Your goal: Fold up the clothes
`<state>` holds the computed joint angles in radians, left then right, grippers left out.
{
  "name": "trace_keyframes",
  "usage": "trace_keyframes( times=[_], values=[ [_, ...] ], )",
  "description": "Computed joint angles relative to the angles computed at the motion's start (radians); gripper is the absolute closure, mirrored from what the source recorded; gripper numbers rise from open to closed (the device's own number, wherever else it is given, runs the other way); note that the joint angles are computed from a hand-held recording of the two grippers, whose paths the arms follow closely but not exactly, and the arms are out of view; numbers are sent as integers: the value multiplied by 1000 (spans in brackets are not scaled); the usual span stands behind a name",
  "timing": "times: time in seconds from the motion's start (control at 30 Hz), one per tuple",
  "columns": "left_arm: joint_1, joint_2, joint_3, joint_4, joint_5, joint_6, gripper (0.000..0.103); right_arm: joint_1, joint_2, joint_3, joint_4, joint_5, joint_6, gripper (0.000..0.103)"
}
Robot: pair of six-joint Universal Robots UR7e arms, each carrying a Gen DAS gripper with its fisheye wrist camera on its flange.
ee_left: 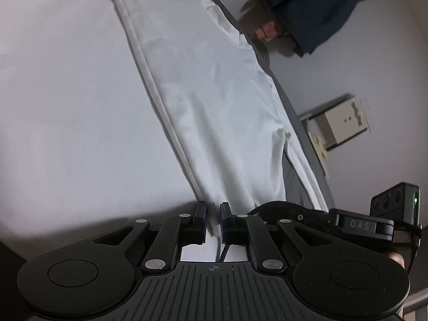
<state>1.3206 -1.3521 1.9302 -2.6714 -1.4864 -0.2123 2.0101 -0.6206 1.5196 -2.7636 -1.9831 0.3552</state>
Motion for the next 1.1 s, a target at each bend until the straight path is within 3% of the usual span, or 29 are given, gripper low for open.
trace_keyframes(
  times=[0.23,0.33,0.4,0.57,0.63,0.73,0.8,0.9,0.93,1.03,1.1],
  values=[
    [-6,11,9,-19,17,-30,95,0,1,0,3,-3,-5,61],
    [-23,6,9,-2,53,-20,96,-1,3,-4,8,-2,-9,72],
    [-31,3,14,-9,67,-12,99,-1,7,-8,11,-1,-16,86],
    [-49,-20,43,-51,89,26,101,11,13,-11,-3,-36,-47,98],
    [-56,-38,49,-71,77,54,101,17,4,9,-54,-42,-59,98],
    [-64,-61,58,-129,35,100,101,21,-20,77,-257,15,-120,98],
    [-61,-71,70,-202,-16,124,101,21,-33,105,-323,46,-140,98],
    [-59,-76,63,-167,-31,130,101,17,-51,149,-427,106,-172,98],
    [-58,-74,62,-141,-21,119,101,24,-61,148,-417,98,-169,98],
    [-48,-57,63,-72,30,70,101,41,-28,79,-190,-77,-119,98],
    [-41,-45,66,-68,48,51,101,51,-15,52,-140,-103,-133,99]
  ],
)
